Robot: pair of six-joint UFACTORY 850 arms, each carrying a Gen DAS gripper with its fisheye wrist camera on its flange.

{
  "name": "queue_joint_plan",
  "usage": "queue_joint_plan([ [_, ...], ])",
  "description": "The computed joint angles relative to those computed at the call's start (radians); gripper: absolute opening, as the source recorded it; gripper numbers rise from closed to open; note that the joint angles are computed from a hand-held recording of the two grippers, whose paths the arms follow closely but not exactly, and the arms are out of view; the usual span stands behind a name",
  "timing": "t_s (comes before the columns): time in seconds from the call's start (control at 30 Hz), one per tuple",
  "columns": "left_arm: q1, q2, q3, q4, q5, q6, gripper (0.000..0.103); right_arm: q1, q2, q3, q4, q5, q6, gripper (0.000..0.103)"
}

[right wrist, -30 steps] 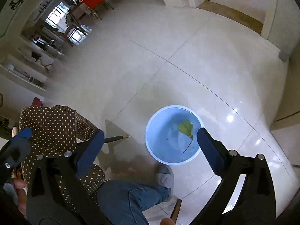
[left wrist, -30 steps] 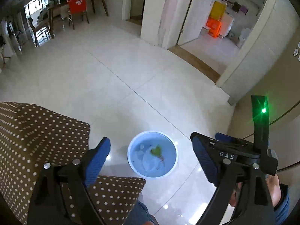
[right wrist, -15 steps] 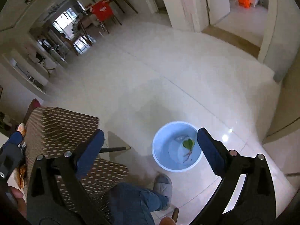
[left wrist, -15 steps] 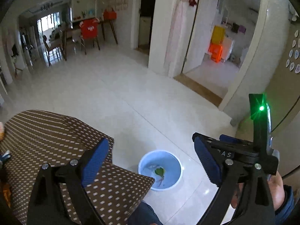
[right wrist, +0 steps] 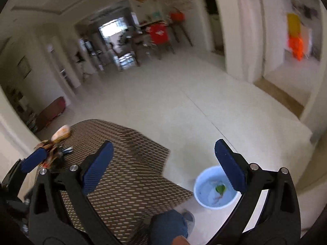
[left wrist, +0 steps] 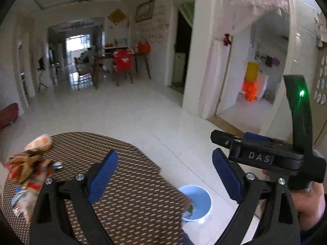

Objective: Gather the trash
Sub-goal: 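Move both open tools back over the trash pile on the table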

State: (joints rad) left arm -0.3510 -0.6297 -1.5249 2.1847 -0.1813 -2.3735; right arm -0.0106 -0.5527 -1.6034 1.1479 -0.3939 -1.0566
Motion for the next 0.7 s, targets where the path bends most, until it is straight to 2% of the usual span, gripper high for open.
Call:
queue_joint_plan([
  [0.07,0.011,0.044,0.065,0.054,-0.05,-0.066,0.092,0.022,0.009,0.001,0.029,-0.007,-0.039,0.097],
  [0.13,0.021,0.074,0.107,0.041,-0.084,-0.065,0.092,0.047,0.013,-0.001,0.048,-0.015,-0.07,0.097],
  [0.4,0.093,0.183,0.27,0.087,-0.169,-0.193,0.092,0.136,0.007,-0.018,0.082,-0.056,-0.147,0.097],
  [0.53,0.136,0.242,0.354,0.043,-0.229,-0.202,0.092,0.19,0.01,-0.012,0.143,-0.08,-0.241,0.097],
  [0.7,0.197,0.301,0.464,0.015,-0.292,-0.23,0.092,0.261,-0.025,-0.056,0.114,-0.11,-0.262,0.097],
])
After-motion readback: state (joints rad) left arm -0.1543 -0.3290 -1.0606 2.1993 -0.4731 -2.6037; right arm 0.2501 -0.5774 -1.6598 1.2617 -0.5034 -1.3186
